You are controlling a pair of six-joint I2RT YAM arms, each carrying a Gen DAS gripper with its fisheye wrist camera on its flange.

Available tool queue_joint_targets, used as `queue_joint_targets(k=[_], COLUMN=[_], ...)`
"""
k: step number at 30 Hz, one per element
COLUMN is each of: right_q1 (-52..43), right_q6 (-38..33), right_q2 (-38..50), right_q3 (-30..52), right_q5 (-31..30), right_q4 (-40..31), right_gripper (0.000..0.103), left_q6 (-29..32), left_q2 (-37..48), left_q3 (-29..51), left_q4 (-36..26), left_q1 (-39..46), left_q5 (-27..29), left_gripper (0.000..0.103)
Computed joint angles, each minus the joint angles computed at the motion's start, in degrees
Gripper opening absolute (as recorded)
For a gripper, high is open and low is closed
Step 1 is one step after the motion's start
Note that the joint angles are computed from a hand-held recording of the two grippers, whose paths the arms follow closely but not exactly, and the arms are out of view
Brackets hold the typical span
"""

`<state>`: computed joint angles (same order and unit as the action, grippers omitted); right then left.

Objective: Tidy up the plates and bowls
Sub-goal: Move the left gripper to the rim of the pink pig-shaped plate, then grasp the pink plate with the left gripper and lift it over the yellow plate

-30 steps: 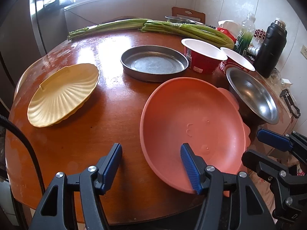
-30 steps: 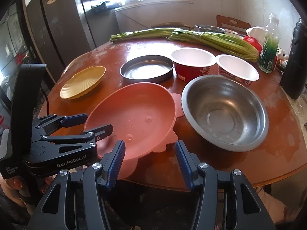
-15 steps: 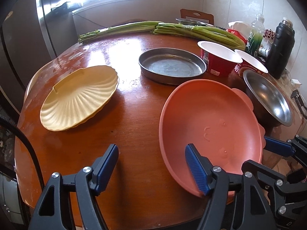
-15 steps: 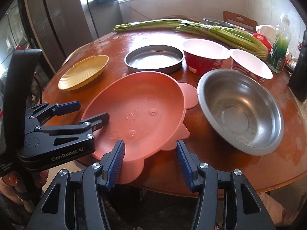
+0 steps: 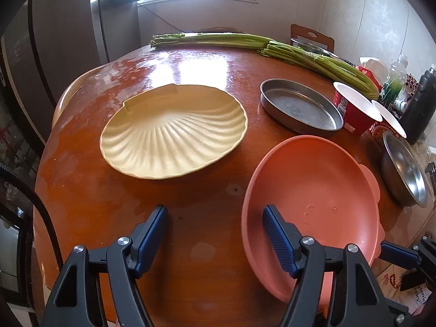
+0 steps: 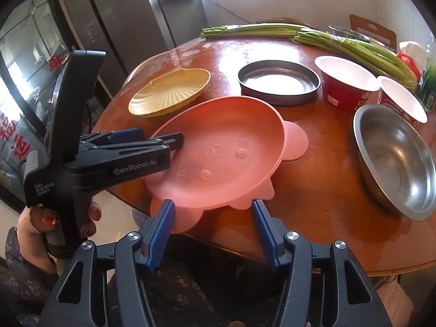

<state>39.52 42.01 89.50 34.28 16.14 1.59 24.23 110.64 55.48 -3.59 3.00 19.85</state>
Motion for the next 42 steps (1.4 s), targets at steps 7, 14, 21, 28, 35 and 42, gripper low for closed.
queue_joint_targets(k=[7, 14, 21, 28, 35, 42], right_q1=[-2.1, -8.5, -11.4, -12.0, -9.7, -7.9], right_q6=[1.7, -1.3, -5.4, -7.8, -8.0, -7.0], right_q2=[-2.9, 0.1, 6.4, 8.8, 9.1, 7.0], right_q3=[-1.8, -1.7, 1.9, 1.2, 1.7, 2.1], right_q5=[3.9, 0.1, -0.2, -1.5, -1.0, -0.4], right_q4=[-0.7, 4.1, 6.8, 11.2, 12.1, 12.0], right_gripper=[0.060, 0.060, 0.060, 0.043, 0.039, 0.039], left_q6=[1.2, 3.1, 2.2, 0.2, -0.3, -0.7], left_q2=[-2.6, -5.3, -5.9, -6.0, -5.7, -6.1], left_q3=[-1.2, -4.4, -8.0, -8.9, -8.2, -7.1], left_q4=[-1.9, -3.1, 0.4, 2.3, 1.5, 0.0], left_q1=[2.9, 2.7, 0.4, -0.9, -1.3, 0.5], left_q5=[3.8, 5.5, 3.0, 4.4, 6.4, 7.0], left_gripper=[0.072, 0.072, 0.071, 0.060, 0.051, 0.051])
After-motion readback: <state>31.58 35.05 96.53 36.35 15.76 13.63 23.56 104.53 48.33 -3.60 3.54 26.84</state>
